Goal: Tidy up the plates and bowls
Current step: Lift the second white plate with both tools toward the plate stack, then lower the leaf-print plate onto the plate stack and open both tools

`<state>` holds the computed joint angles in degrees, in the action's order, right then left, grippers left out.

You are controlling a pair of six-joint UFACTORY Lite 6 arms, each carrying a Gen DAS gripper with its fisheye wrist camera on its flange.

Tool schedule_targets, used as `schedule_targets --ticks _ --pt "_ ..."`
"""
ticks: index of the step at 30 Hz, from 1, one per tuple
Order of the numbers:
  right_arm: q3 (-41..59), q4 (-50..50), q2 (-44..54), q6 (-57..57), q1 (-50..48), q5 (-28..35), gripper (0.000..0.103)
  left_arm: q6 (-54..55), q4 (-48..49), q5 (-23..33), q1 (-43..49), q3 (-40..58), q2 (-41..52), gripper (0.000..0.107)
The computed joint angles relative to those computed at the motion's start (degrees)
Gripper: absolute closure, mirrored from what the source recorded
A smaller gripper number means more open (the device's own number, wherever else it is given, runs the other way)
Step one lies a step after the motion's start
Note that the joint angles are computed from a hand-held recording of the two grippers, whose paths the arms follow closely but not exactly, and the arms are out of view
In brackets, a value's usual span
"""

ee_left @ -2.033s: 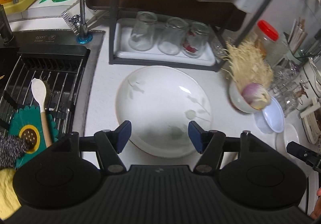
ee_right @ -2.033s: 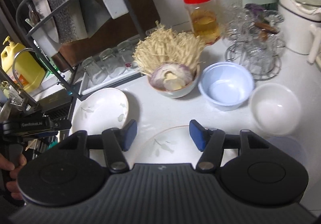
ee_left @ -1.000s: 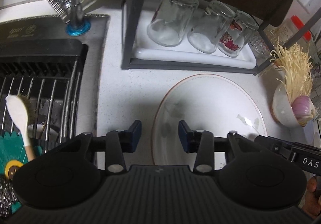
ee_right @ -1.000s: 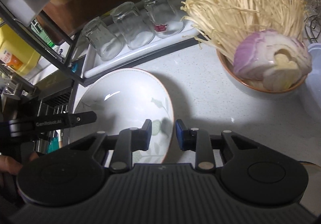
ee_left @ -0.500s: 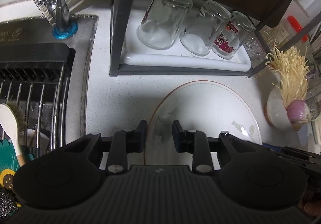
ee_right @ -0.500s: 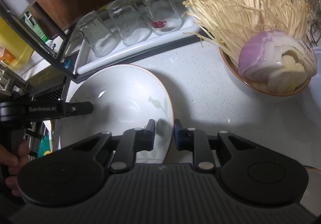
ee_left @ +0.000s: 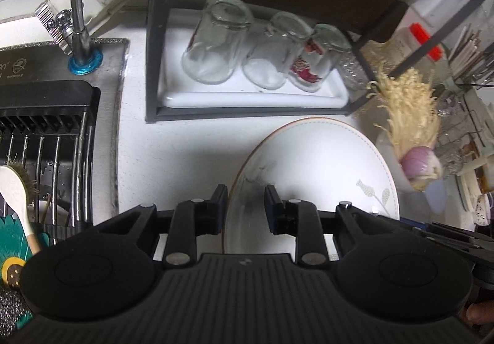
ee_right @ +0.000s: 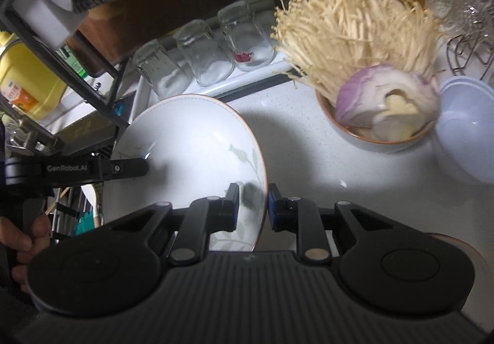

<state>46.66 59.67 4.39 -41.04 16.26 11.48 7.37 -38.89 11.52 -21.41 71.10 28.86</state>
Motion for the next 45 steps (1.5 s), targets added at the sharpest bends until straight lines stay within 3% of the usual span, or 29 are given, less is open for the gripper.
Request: schedule_targets --ticks 3,12,20,30,39,45 --pt "-2.72 -5.32 -5.39 5.29 -0.79 1.06 0.081 -3.24 2.65 1.49 -0.83 -0.88 -3.33 0.077" --pt "-9.46 -15.22 -23.46 15.09 -3.46 6.42 0.081 -28.47 27.23 5.12 -5.37 -0.92 -12.74 0.077" --pt "-12.66 -22.21 -34.94 19.95 -5.3 10.05 0.081 -40.54 35.08 6.24 -9.49 -3.38 -19.38 0.077" --pt "-19.44 -17.95 -47.71 9.47 -16.19 21.05 0.081 -71.48 59.65 9.95 -20.49 -4.52 -22.59 0.077" --pt "-24.74 -11.28 -54.65 -8.8 -37.4 38.61 0.081 -100.35 78.43 14.41 -32.58 -5.93 -22.38 0.077" --pt "-27.01 -9.29 -54.37 -20.19 -50.16 46.66 0.081 -111.46 82.85 16.82 -38.48 -5.05 -18.54 0.077"
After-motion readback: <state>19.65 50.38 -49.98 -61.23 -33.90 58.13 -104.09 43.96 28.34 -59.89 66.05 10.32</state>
